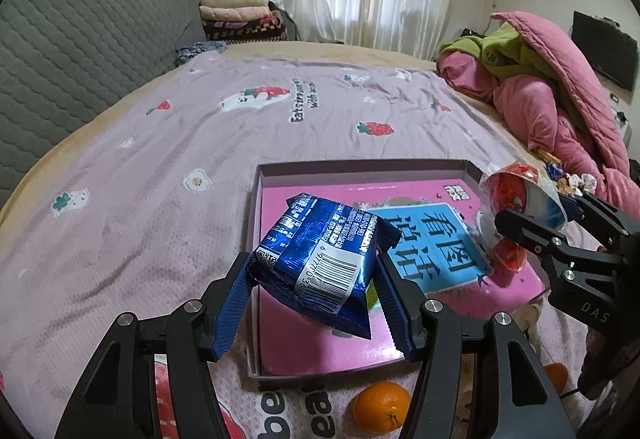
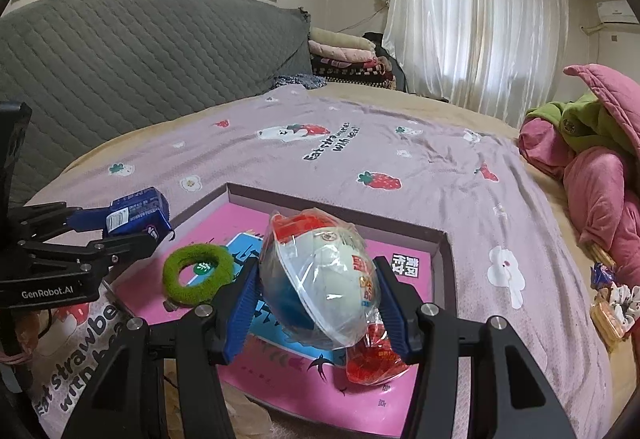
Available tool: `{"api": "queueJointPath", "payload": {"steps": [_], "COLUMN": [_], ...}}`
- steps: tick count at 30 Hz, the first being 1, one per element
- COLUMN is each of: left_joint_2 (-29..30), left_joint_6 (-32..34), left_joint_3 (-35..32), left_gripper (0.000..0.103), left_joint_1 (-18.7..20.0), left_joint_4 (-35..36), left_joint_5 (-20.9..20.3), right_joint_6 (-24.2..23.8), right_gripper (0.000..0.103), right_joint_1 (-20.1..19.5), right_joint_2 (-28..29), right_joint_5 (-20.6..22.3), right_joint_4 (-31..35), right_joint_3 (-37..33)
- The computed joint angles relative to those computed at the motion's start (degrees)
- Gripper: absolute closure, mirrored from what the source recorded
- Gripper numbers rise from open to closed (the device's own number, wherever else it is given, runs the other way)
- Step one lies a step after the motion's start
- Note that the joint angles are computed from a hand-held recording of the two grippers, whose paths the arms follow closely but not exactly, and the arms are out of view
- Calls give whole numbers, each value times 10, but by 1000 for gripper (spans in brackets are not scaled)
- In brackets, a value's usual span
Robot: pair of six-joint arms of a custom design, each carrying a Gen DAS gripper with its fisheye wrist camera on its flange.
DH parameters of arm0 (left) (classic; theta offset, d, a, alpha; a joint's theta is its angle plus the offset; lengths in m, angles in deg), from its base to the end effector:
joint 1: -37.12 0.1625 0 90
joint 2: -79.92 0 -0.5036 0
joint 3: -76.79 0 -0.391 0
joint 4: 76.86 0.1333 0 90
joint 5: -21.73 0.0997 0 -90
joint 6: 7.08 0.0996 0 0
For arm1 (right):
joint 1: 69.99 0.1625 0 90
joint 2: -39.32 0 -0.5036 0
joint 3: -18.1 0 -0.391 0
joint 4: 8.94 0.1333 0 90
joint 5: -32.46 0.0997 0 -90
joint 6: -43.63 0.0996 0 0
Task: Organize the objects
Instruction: 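Carry the blue packet over the tray with the left tool while the right tool lowers the egg, then lower the packet onto the book with the left tool while the right tool lowers the egg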
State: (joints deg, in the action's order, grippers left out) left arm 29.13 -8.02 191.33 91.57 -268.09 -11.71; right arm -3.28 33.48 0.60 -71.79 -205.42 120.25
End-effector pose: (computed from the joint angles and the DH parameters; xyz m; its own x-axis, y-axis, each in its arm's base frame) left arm -0.1750 -0.6171 0.2191 -0.7510 -0.1033 -0.6521 0.4491 0.6440 -0.6193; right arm 0.2704 -0.6618 0.1253 -0.5463 -0.5616 0.6214 -0.8332 0.4399 -0.3350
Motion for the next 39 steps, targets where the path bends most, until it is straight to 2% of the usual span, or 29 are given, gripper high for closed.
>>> {"api": "queueJointPath", "payload": {"steps": [17,39], "left_joint_2": [2,0], "left_joint_6": [-76,-100], "left_joint_3": [-3,5], "left_gripper": [41,41], "left_joint_1": [18,15], "left_joint_4": [93,115], "left_joint_5": [-29,-28], "right_joint_6": [7,10], "right_gripper": [47,47], "right_joint_1": [-1,-3], "right_joint_2": [11,15], "right_joint_5": [-42,-63], "right_joint_4": [42,75], "right_joint_3": [-5,-3]}}
